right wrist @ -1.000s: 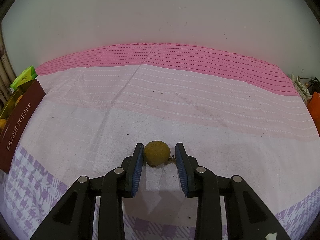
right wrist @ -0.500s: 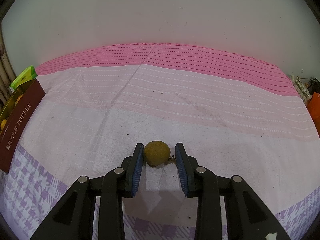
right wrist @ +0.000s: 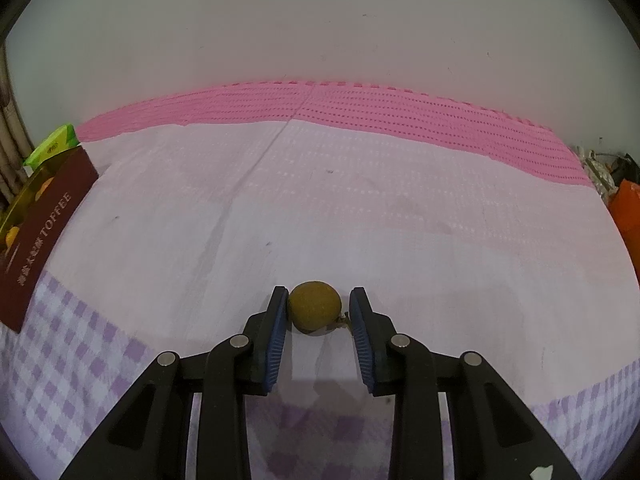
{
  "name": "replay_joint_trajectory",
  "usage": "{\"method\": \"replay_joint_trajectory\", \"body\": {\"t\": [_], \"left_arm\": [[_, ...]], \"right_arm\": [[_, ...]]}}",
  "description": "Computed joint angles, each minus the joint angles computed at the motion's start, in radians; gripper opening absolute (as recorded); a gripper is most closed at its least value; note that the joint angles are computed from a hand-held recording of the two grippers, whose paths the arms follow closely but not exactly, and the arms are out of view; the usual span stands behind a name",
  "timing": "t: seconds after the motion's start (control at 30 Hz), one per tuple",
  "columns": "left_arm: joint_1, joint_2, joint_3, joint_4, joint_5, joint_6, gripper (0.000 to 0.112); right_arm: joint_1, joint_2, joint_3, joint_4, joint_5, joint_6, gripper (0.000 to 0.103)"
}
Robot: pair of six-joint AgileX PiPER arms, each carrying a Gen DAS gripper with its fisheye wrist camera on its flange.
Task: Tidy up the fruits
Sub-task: 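Carry the olive fruit into the gold tin and open the right gripper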
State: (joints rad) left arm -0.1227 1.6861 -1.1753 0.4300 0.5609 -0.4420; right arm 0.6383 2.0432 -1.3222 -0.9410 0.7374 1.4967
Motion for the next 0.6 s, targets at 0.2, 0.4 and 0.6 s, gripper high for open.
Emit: {"method": "replay_joint_trajectory", "body": {"t": [0.2,0.4,0.6], "left_arm": [[0.011,-0.024,0.034,-0.011,-0.008,0.003,0.067],[0.023,-0.028,0.054,0.003,-0.031,-0.013,0.068],[0.019,-0.023,0.095,0.164,-0.071,-0.157,0.072]], "right_arm": [[0.035,-0.023,0.041,-0.002,-0.015,0.049,0.029],[0.082,-0.046,0.06,0.007,-0.006,0.07,0.029],[0.149,-0.05,0.016,0.023,0.03,0.05,0.029]]}}
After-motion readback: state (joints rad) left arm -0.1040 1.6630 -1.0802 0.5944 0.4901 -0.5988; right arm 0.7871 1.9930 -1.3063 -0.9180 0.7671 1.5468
